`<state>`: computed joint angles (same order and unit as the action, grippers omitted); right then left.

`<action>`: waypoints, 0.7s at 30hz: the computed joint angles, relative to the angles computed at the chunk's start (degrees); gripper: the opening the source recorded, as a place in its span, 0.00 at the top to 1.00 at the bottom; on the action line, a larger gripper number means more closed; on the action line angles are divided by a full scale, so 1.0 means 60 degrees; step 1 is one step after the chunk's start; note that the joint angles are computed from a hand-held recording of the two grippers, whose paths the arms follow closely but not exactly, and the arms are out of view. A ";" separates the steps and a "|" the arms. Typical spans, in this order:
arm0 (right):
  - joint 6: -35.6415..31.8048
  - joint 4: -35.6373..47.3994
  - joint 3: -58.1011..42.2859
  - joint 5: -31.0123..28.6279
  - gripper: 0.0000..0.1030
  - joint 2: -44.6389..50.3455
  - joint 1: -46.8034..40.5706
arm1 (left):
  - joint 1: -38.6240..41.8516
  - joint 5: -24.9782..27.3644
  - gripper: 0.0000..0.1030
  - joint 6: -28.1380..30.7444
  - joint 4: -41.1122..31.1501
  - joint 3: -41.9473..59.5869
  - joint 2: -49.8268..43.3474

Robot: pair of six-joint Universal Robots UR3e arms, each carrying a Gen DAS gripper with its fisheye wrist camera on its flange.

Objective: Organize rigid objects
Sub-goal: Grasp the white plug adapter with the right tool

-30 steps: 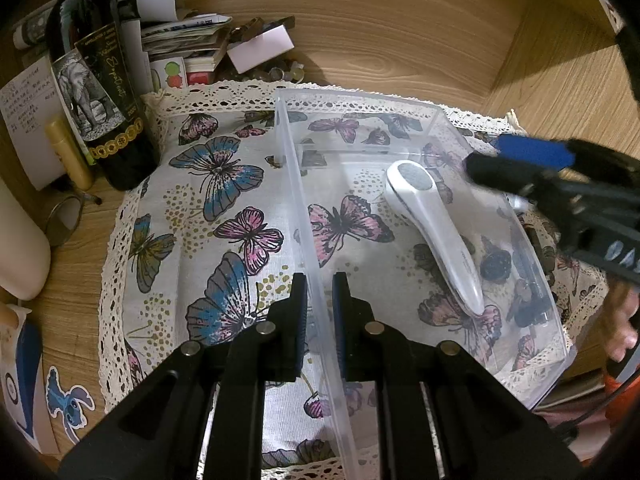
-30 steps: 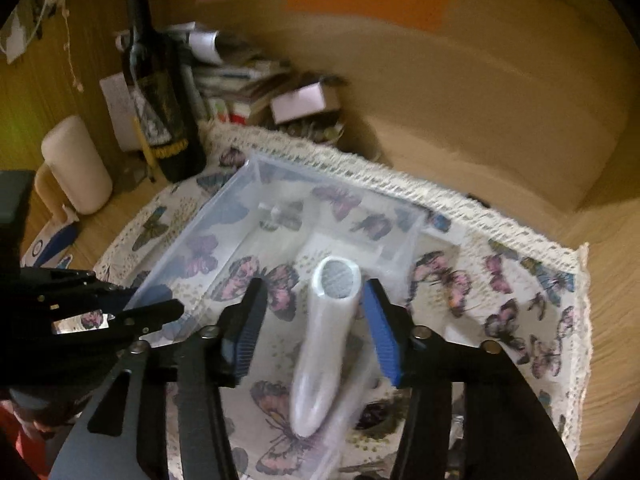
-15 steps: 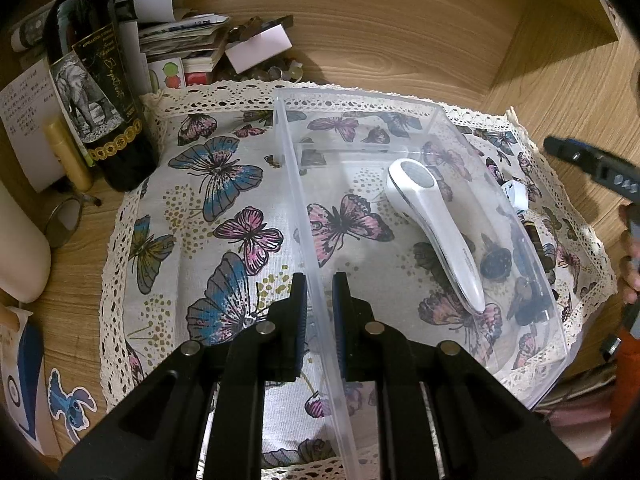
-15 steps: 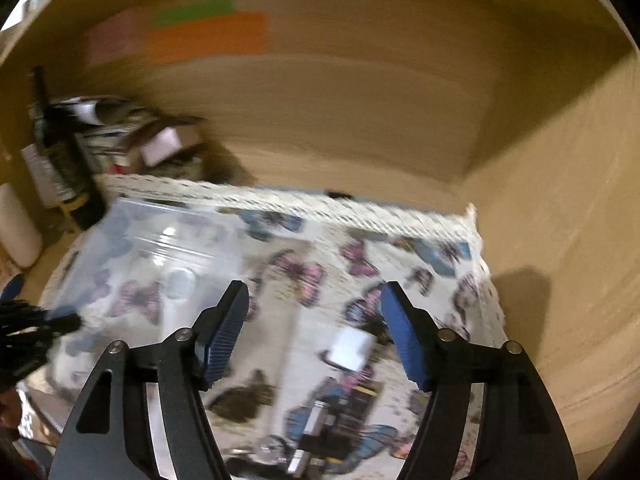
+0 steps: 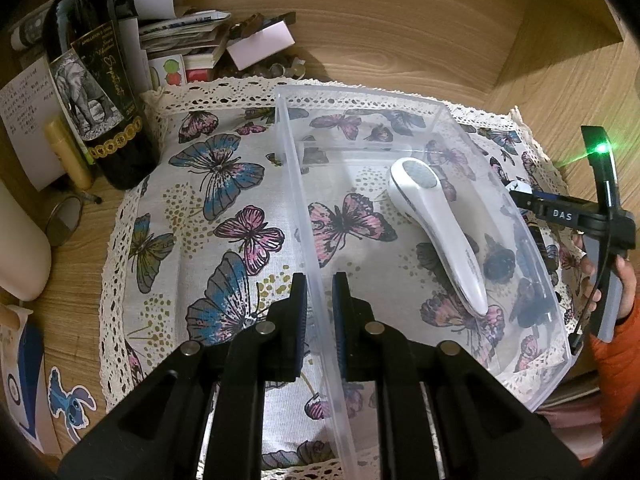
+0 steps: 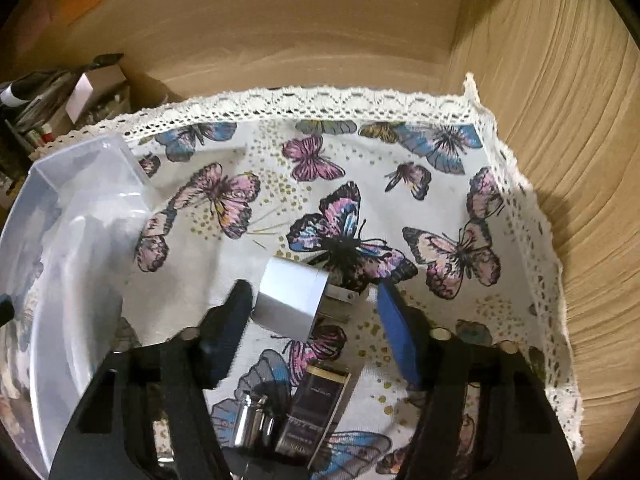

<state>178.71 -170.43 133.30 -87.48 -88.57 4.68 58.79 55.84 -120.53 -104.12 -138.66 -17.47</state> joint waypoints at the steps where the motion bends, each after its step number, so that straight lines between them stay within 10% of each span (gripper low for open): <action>1: -0.0005 0.0012 -0.0010 0.0066 0.56 0.0054 -0.0031 | 0.0006 0.0000 0.88 -0.0002 0.0001 0.0001 0.0004; 21: 0.0074 0.1066 -0.1066 -0.0029 0.57 -0.1842 0.2171 | -0.0083 0.0017 0.88 -0.0066 0.0296 -0.0123 -0.0052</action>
<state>179.15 -164.04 126.90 -87.66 -99.63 17.71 58.30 55.94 -120.92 -102.35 -139.40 -17.78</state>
